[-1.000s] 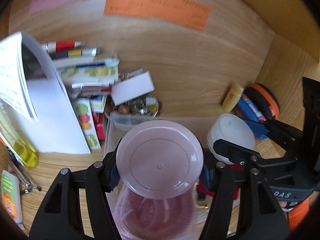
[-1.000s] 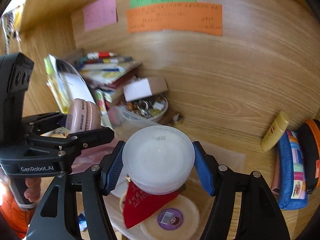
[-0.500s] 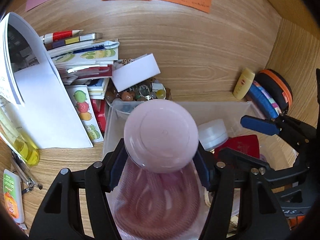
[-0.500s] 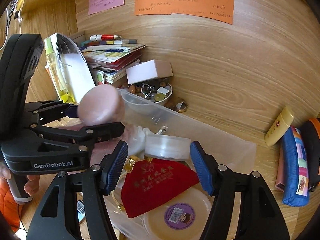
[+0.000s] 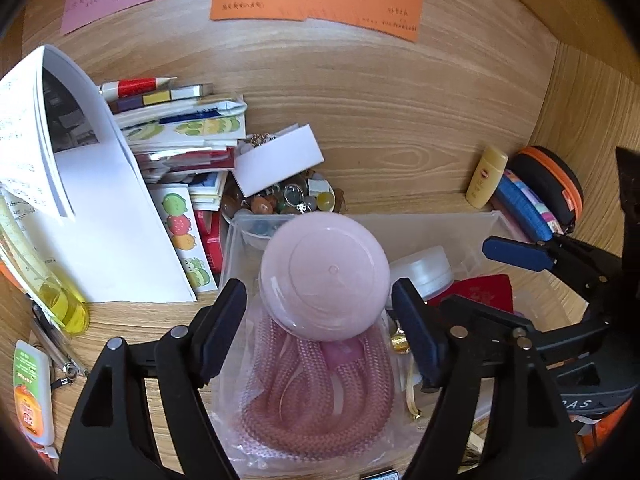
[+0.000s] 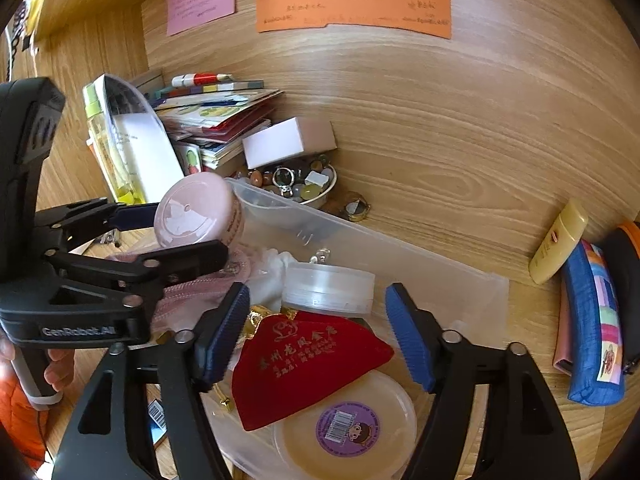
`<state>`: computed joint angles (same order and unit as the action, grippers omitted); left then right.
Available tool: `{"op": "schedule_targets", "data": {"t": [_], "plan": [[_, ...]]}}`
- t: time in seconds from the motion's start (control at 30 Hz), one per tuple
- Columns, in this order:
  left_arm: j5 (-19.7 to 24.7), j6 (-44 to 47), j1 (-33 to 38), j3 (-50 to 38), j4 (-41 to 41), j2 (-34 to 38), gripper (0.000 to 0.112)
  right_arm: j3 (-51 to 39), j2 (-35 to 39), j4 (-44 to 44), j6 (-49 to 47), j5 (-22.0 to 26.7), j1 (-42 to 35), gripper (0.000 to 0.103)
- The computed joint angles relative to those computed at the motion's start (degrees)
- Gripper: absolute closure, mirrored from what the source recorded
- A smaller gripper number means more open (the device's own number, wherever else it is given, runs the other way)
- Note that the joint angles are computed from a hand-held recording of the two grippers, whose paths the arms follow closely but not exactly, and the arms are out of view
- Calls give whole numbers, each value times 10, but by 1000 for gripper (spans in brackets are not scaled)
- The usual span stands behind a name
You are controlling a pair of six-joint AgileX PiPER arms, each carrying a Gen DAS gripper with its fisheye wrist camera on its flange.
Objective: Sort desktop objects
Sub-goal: 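Lower the pink case into the clear box with the left gripper while the right releases the tub there, then withdraw both open grippers from the clear box toward the loose items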
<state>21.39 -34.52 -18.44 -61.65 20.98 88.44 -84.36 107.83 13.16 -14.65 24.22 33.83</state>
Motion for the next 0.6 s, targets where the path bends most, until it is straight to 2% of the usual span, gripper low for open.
{"op": "schedule_targets", "data": {"t": [0.17,0.3,0.4,0.5,0.6], "plan": [[0,-42,-5,4,42,-7,31,-4,0,8,-9,7,-1,30],[3,-77,-10,5,70,-6,22,1,-11,-3,-1,4,1,26],[0,-94,-13,10,89,-15,22,8,-27,-12,10,-3,0,22],[-5,-112,-17,21,107,-35,18,10,-40,23,-17,8,-12,20],[17,-197,-33,27,186,-54,14,18,-56,44,-26,21,-25,19]]}}
